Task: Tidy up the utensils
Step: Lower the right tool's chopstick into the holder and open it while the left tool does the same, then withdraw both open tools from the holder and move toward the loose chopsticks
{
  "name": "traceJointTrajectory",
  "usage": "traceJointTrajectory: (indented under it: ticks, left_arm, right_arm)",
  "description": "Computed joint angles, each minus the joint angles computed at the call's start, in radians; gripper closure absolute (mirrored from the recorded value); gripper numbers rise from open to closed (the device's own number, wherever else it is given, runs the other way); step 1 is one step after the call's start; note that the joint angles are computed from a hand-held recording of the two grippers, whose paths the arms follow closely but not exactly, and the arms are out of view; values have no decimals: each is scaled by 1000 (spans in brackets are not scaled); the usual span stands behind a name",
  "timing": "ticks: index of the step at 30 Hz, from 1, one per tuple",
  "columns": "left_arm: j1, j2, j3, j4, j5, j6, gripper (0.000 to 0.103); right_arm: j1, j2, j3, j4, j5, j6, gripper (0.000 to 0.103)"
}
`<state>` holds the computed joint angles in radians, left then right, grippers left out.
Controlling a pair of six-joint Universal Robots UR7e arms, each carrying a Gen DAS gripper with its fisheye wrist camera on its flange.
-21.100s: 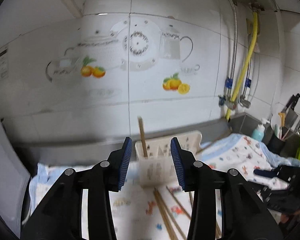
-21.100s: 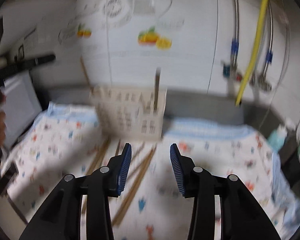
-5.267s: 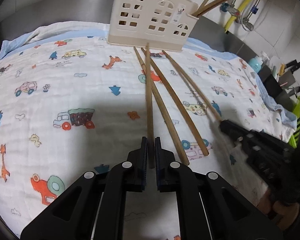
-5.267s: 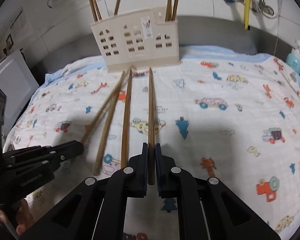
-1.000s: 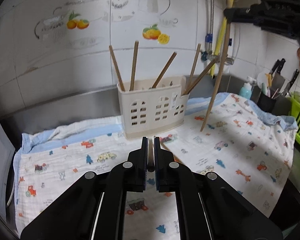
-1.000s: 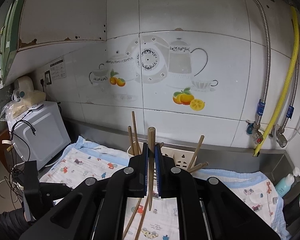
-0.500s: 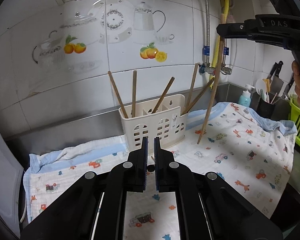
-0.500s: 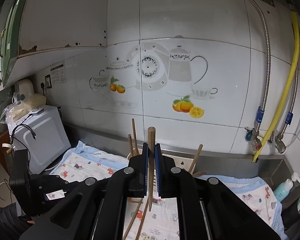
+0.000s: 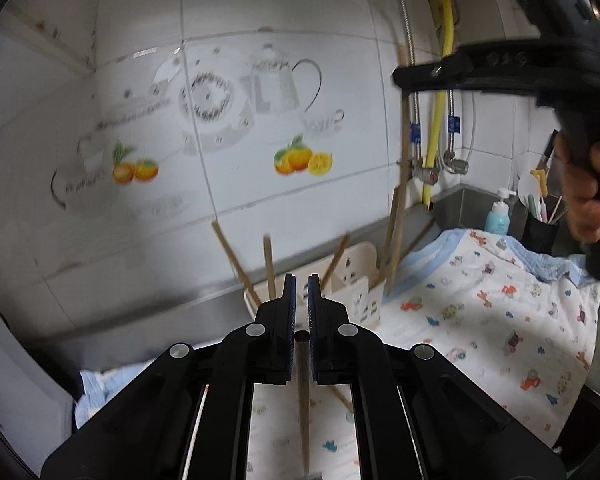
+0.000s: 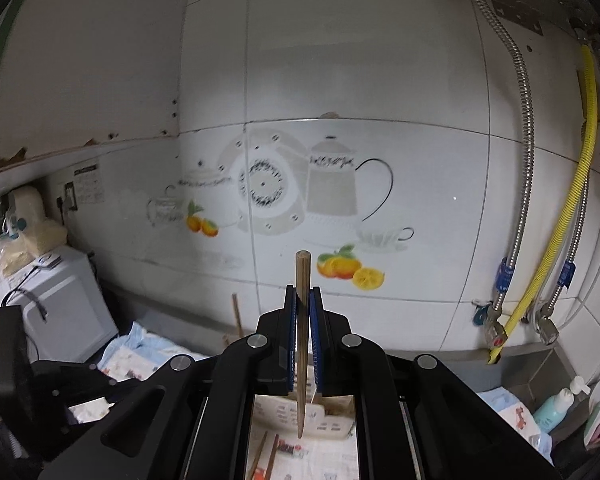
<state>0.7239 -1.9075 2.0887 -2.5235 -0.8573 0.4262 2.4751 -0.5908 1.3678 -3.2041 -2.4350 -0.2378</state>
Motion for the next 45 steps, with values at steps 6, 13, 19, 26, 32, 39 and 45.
traceJointTrajectory:
  ticks: [6,13,19,26,32,39,45]
  left_arm:
    - [-35,58,-57,-49,7,37,98]
    - [-73,145,-136,-158,6,102,98]
    - [-73,251,-225,-228,3,168,98]
    - [-56,324,-288,-263,14,207,99]
    - [-47,361,-309,-314,21,243,101]
    - [-24,380,-331,-312,9,236,101]
    - [-22,340,-298,-263,4,189,99]
  right_arm:
    - [-27,21,-33,-32,8,-20,97]
    - [-61,36,-58,-58,19,-40,97]
    - [-90,37,-66,-36,30,-42,97]
    - [-110,34,-54,-41,57,-48,97]
    - [-119,34,-49,-48,67,-50,97]
    - [-125,28,-31,-49,77,-48,96]
    - [-115,9,11,-47,93,-26,96]
